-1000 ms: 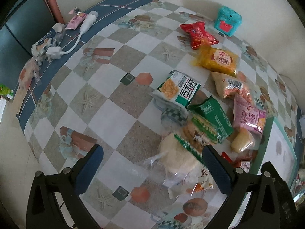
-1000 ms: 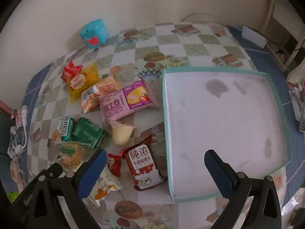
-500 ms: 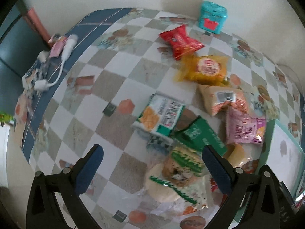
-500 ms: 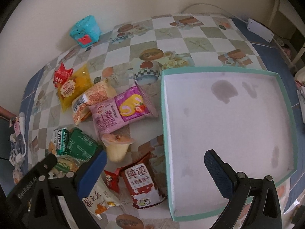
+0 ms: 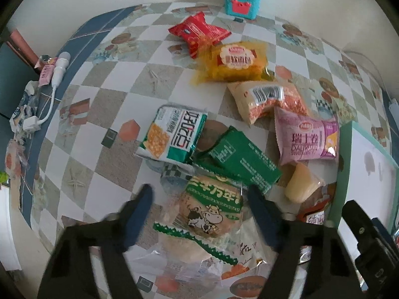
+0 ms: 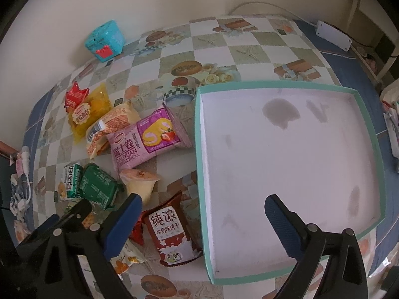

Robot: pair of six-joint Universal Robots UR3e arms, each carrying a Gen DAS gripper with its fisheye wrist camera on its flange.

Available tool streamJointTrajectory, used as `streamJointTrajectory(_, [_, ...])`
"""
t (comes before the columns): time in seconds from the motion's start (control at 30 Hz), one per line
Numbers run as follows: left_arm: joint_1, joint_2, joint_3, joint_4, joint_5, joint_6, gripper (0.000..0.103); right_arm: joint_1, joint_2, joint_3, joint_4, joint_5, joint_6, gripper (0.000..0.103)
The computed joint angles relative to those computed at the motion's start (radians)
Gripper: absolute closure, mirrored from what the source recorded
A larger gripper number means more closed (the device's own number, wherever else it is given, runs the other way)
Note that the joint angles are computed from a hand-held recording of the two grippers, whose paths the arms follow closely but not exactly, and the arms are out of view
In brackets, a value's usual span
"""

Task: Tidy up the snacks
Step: 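Grasp the red-white milk biscuit box with right gripper while left grasps green-wrapped bread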

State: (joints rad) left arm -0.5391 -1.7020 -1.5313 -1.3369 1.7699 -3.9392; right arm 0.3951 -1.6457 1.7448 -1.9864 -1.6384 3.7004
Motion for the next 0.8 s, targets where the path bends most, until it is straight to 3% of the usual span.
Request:
streamJointTrajectory(0.2, [0.01,0.023,-0.033,0.021,-0.014,-0.009,0.038,0.03,0.019,-0.011,-0.016,-0.01,-0.018,0.003])
streamJointTrajectory(0.43, [0.044,0.082,-0.093,0.037,-0.024,-0.028,0.038,0.06,0.042,-0.014,-0.054,0.026,-0.057,0.021])
streamJointTrajectory(0.53, [0.063,0.117,-0.122,0.04,-0.027,-0.032,0.038,0.074,0.053,-0.016,-0.064,0.034,-0.066,0.022])
streamJointTrajectory(0.63, [0.073,0.14,-0.133,0.032,-0.022,-0.037,0.038,0.084,0.057,-0.018,-0.072,0.047,-0.076,0.031])
streamJointTrajectory(0.8, [0.077,0.146,-0.133,0.028,-0.028,-0.046,0.038,0.112,0.084,-0.03,-0.076,0.044,-0.093,0.031])
